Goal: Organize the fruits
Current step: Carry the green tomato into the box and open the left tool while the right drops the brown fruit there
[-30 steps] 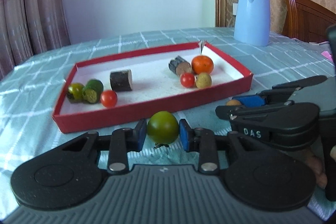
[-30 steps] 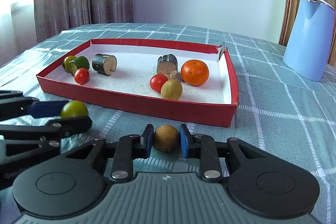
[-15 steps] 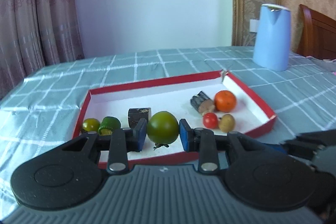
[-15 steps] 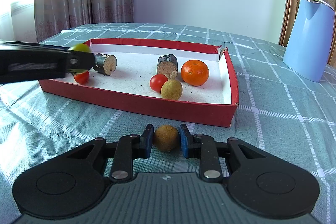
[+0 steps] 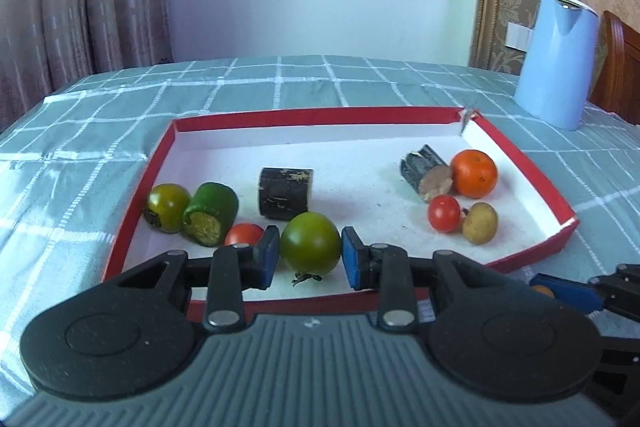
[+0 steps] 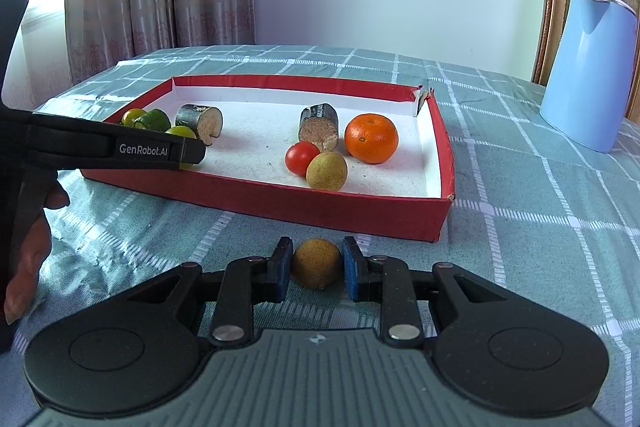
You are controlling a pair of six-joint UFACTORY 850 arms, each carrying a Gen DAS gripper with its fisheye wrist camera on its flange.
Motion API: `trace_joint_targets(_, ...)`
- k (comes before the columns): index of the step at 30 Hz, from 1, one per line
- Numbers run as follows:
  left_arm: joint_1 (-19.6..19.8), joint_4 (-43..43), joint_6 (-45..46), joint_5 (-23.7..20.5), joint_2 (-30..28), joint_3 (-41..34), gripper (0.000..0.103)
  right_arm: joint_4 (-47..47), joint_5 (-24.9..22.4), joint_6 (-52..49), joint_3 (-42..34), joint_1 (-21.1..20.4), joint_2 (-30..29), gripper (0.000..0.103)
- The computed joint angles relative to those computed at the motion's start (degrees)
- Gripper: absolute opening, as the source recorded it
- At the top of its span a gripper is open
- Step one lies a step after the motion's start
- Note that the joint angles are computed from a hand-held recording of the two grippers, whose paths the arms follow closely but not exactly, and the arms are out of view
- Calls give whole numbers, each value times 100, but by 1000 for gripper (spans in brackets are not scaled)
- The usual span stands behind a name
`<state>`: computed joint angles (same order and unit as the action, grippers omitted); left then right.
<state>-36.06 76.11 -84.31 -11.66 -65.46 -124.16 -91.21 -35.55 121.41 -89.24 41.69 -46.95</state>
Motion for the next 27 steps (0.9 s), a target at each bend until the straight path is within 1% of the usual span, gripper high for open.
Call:
trace_joint_targets(1, -9, -49, 75, -73, -42, -68, 30, -1, 2, 2, -2, -1, -1, 25)
trace_joint_targets(2, -1, -319, 335, -75, -88, -145, 30, -1, 2, 2, -2, -1, -1, 25)
trace_joint_targets(3, 2, -365, 355, -74, -105, -172, 30, 2, -3, -7, -7, -1, -4, 25)
trace_joint_targets(7, -3, -92, 103, -79, -85, -123, 30, -81, 27, 116, 32, -6, 17, 26)
trace_joint_targets(10, 16, -73, 28, -15, -56, -79, 31, -189, 67, 278, 82, -19, 45, 25)
trace_joint_targets(13, 32, 295, -388, 37, 18, 48, 31, -392, 81, 540, 175, -27, 98, 26)
trace_joint_targets(17, 54, 399, -550, 120, 58, 109, 31, -827, -121, 1108, 346, 7, 202, 26)
trace_joint_targets(19, 61, 623, -795, 147, 91, 165, 31, -983, -203, 1318, 409, 19, 264, 26)
trace_joint_targets(22, 74, 1212, -1434, 213, 157, 278, 39, -887, -282, 1050, 280, 7, 257, 26)
trace_joint_targets(25, 72, 2153, -2398, 189, 237, 421, 47, -766, -275, 741, 38, -48, 186, 26)
trace_joint_targets(27, 61, 2717, -2984, 107, 276, 498, 57, -613, -227, 469, -181, -97, 92, 26)
